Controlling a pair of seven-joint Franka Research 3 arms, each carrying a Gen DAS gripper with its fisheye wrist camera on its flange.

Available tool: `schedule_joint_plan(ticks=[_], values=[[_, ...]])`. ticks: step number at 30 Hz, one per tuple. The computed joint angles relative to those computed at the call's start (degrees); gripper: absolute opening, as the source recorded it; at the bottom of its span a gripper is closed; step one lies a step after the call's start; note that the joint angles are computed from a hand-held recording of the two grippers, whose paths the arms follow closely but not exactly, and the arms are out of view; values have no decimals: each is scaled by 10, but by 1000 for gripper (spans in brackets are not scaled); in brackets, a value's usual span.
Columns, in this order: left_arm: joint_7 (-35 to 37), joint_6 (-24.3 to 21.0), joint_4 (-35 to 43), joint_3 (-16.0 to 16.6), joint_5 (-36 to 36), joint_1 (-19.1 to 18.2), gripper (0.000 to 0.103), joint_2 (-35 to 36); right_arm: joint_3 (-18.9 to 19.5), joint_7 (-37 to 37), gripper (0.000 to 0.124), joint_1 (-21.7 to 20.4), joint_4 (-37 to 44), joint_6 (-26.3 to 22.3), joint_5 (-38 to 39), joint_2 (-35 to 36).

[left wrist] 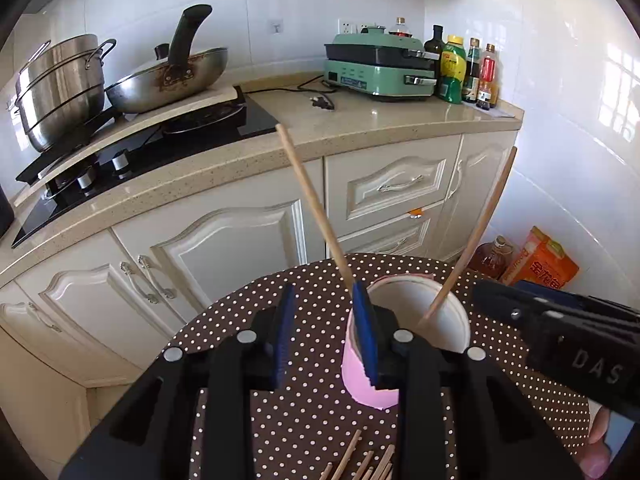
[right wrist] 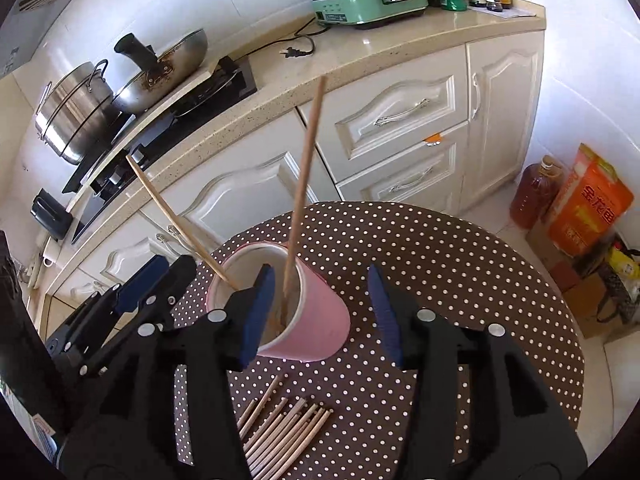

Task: Organize utensils
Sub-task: 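Lower the right tool's chopstick into the pink cup and open while the left tool does the same, then withdraw both open tools from the cup back toward the chopstick pile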

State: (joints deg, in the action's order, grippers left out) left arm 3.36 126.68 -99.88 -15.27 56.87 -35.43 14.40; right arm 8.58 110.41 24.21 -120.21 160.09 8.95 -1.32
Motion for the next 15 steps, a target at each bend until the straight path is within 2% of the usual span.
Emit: schedule_joint_plan(ticks=[3,7,12,15], values=[[-12,1,-10,-2,0,0,31,-12,0,2,48,-1,-5,-5,-8,-10],[-12,-13,-9,-7,-10,1,40,-20,3,15,48,-4,-12,-14,-24,-28],[-24,-23,-19,-14,1,1,40,-40,14,64,65,-16,-14,-32,-82,-51],[-17,-36,-22,-21,2,1,42,-51,22,96,66,-24,-16,-47,-118,-69]])
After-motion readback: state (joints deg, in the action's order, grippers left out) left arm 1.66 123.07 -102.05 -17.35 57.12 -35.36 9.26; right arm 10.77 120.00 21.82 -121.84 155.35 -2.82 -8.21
